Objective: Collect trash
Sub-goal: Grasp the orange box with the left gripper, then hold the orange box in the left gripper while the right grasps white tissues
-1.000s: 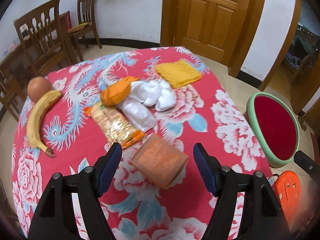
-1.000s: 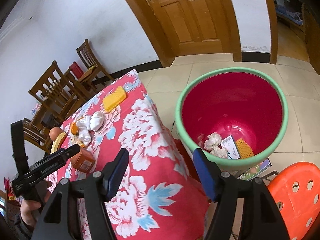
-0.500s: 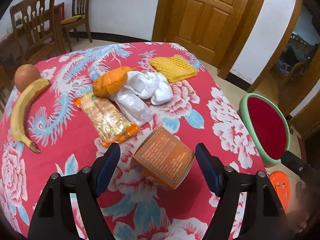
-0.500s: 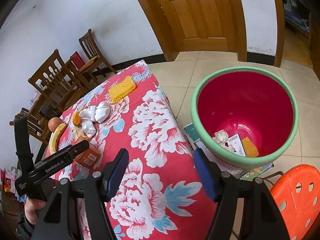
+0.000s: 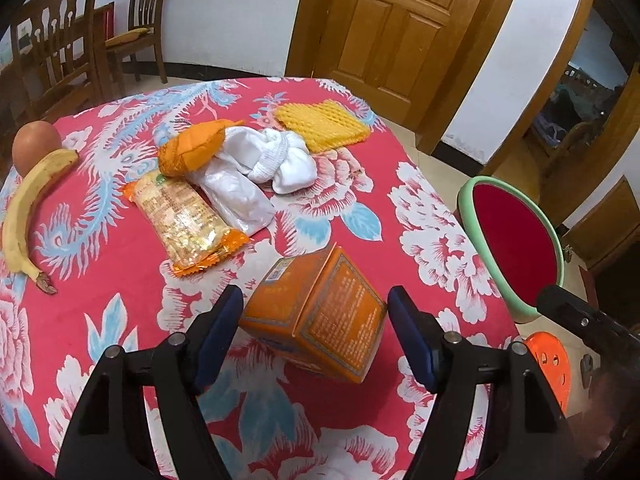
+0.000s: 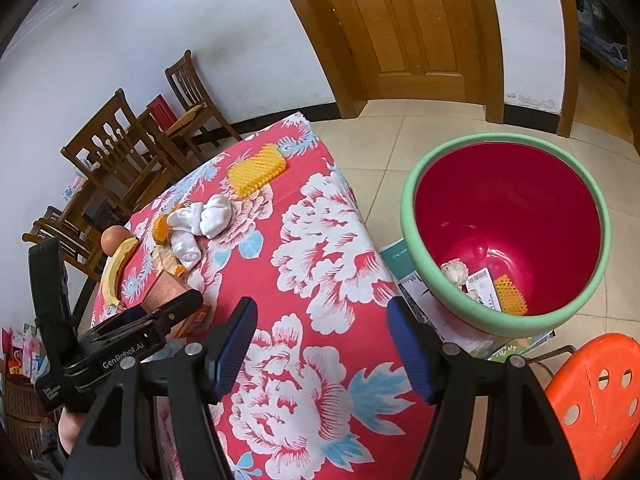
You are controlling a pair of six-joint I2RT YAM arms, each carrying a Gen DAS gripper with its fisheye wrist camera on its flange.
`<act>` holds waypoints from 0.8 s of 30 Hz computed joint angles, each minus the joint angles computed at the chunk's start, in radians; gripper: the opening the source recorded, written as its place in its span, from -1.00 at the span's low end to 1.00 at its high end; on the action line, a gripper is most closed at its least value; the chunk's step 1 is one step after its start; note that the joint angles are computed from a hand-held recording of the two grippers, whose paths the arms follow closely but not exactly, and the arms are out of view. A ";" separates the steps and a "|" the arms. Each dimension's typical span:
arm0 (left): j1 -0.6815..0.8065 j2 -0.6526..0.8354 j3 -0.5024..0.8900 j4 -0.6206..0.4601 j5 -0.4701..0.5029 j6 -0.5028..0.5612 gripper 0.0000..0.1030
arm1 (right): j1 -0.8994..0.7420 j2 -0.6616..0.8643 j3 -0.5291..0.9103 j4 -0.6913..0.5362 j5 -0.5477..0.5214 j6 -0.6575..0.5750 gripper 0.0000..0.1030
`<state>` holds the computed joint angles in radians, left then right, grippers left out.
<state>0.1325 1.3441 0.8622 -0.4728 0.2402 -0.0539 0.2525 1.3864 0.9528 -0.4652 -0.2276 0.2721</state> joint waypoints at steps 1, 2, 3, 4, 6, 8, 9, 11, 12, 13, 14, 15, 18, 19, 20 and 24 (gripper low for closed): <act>0.009 -0.013 0.000 -0.004 0.005 0.002 0.44 | 0.004 -0.001 0.002 0.000 0.002 -0.002 0.35; 0.018 -0.023 0.002 -0.008 0.008 0.004 0.44 | 0.007 0.000 0.005 0.000 0.004 -0.003 0.35; 0.030 -0.035 0.007 -0.016 0.011 0.009 0.44 | 0.013 0.002 0.009 0.001 0.006 -0.004 0.35; 0.044 -0.045 0.015 -0.025 0.011 0.015 0.44 | 0.018 0.005 0.012 0.002 0.007 -0.003 0.35; 0.068 -0.051 0.032 -0.037 0.005 0.024 0.44 | 0.030 0.014 0.023 0.006 0.006 0.001 0.35; 0.101 -0.051 0.054 -0.048 -0.002 0.036 0.44 | 0.044 0.026 0.036 0.010 0.004 0.004 0.35; 0.118 -0.047 0.064 -0.052 -0.005 0.041 0.44 | 0.054 0.034 0.045 0.011 0.006 0.006 0.35; 0.153 -0.037 0.084 -0.057 -0.016 0.051 0.44 | 0.075 0.052 0.064 0.015 0.008 0.010 0.35; 0.169 -0.033 0.092 -0.056 -0.021 0.056 0.44 | 0.085 0.065 0.077 0.018 0.008 0.012 0.35; 0.188 -0.024 0.102 -0.053 -0.028 0.061 0.44 | 0.097 0.084 0.096 0.019 0.011 0.015 0.35; 0.199 -0.017 0.109 -0.050 -0.033 0.064 0.44 | 0.106 0.099 0.111 0.020 0.013 0.018 0.35; 0.210 -0.006 0.116 -0.044 -0.041 0.065 0.44 | 0.118 0.120 0.132 0.021 0.015 0.022 0.35; 0.254 0.033 0.145 -0.030 -0.048 0.071 0.44 | 0.153 0.186 0.201 0.020 0.021 0.029 0.35; 0.266 0.044 0.152 -0.028 -0.041 0.074 0.44 | 0.163 0.203 0.217 0.021 0.025 0.030 0.35; 0.278 0.056 0.159 -0.024 -0.032 0.076 0.44 | 0.177 0.230 0.244 0.022 0.027 0.032 0.35; 0.310 0.101 0.174 0.008 -0.021 0.076 0.44 | 0.218 0.360 0.365 0.022 0.035 0.038 0.35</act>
